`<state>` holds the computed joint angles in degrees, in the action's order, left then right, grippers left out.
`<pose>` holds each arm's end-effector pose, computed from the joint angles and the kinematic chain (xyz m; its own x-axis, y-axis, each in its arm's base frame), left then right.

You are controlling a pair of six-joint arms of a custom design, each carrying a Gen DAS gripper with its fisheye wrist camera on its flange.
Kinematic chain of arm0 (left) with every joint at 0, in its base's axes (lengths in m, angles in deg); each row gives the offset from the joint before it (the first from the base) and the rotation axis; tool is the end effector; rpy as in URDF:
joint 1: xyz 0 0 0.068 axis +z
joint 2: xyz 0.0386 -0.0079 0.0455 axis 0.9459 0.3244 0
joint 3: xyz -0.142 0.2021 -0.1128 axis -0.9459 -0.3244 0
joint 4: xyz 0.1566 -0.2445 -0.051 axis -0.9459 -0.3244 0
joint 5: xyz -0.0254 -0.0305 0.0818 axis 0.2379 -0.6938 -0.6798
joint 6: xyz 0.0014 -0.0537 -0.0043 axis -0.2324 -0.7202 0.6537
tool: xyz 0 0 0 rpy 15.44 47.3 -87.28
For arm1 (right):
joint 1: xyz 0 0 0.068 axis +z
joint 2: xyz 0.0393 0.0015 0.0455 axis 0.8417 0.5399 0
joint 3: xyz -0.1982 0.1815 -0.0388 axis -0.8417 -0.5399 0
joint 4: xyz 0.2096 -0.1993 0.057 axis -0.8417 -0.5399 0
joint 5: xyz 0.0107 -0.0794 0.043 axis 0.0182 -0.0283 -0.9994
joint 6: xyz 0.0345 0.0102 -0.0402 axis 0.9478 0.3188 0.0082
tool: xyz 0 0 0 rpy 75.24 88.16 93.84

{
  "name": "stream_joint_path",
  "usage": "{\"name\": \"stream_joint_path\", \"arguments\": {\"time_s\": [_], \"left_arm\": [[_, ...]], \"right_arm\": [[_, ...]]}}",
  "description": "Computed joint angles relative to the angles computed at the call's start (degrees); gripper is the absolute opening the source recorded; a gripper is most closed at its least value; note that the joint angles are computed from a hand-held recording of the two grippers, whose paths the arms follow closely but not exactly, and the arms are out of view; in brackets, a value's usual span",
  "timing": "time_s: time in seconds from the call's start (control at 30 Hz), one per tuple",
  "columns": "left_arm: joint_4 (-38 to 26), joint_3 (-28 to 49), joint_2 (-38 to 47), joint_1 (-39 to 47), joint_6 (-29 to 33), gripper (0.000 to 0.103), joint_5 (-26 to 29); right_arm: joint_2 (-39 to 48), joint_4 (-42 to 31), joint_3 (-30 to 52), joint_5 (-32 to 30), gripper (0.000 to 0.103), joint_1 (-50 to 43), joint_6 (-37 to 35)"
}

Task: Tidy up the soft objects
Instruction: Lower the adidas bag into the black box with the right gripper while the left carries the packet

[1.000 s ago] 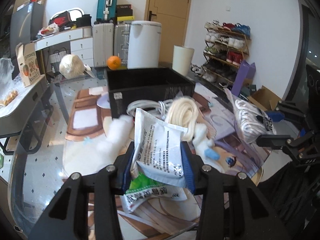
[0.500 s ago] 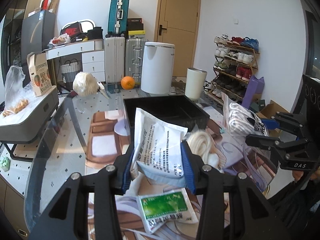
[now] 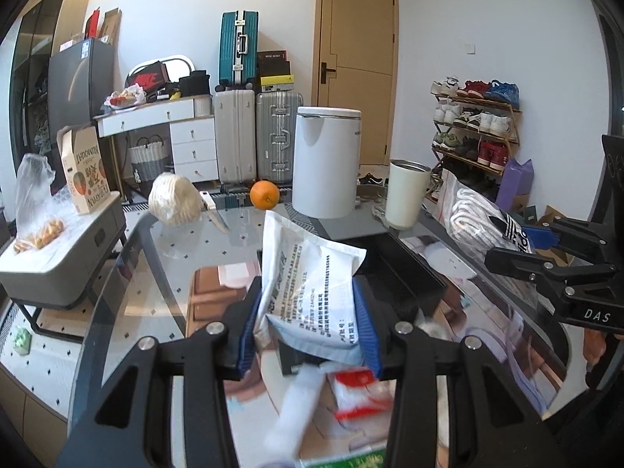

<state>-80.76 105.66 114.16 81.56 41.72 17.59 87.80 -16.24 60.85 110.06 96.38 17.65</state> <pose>0.3578 0.0410 0.2174 -0.3859 0.2849 -0.8775 0.6569 0.7527 -0.0445 0.2652 0.1894 0.2269 -0.5476 -0.0571 -0.8348 0.0055 0.9974 -0.0719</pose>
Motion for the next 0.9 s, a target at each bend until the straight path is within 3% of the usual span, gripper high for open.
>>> {"name": "stream_joint_path", "arguments": {"time_s": [0.5, 0.9], "left_arm": [[2.6, 11.03, 11.71, -7.37, -5.37, 0.043, -5.95], [2.42, 15.05, 17.25, -7.44, -7.01, 0.043, -6.33]], "right_arm": [[13.97, 1.27, 11.79, -8.49, 0.045, -9.11, -6.18], [23.15, 2.2, 16.97, -13.45, 0.045, -12.22, -14.04]]}}
